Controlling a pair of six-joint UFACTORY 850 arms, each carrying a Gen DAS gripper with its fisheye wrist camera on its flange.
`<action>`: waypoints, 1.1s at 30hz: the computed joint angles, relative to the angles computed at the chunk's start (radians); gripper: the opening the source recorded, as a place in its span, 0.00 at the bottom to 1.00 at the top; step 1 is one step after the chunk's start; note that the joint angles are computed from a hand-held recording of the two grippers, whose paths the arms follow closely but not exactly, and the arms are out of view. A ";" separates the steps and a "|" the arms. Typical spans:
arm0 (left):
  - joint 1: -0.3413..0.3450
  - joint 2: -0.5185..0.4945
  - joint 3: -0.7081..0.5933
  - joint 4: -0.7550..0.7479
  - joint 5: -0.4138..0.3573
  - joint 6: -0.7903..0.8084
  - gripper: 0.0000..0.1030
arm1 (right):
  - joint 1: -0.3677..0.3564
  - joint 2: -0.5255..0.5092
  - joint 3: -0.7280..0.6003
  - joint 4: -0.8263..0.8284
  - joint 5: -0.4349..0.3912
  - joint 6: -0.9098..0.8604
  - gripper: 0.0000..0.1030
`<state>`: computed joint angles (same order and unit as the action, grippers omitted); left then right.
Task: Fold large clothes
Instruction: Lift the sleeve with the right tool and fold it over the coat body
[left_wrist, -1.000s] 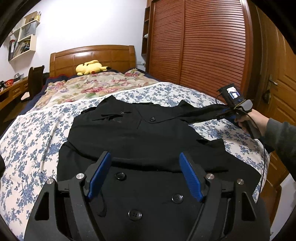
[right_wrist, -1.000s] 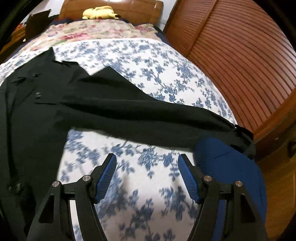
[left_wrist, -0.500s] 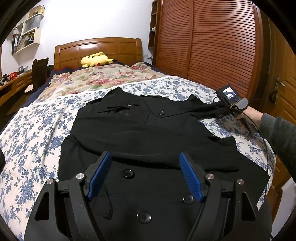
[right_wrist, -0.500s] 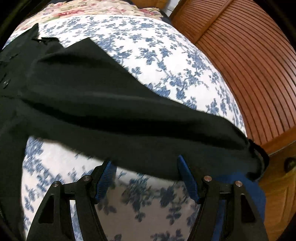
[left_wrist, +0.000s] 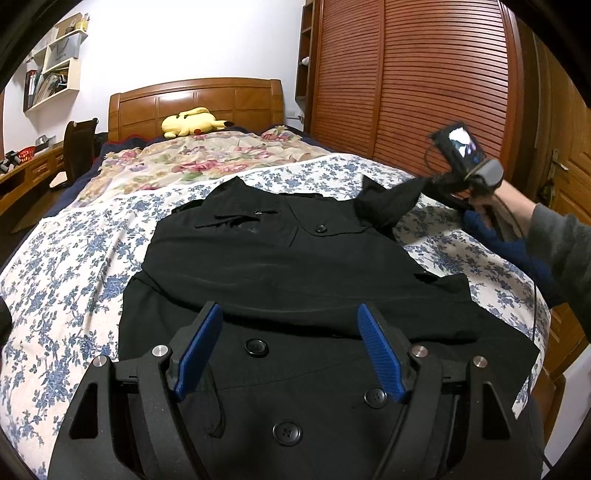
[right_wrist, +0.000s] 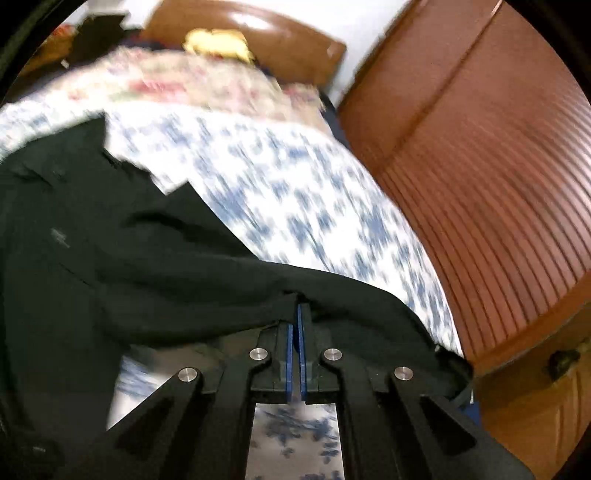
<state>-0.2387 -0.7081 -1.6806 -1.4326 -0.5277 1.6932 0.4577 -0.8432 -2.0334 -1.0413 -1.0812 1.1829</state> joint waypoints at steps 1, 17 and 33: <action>0.001 0.002 0.002 -0.005 -0.001 0.005 0.74 | 0.017 0.006 0.000 -0.022 0.021 0.003 0.02; 0.013 0.022 0.026 -0.053 -0.011 0.044 0.74 | 0.141 0.015 0.039 0.111 0.290 -0.109 0.08; 0.012 0.018 0.022 -0.045 -0.010 0.039 0.74 | 0.124 0.140 0.199 -0.059 0.201 0.200 0.64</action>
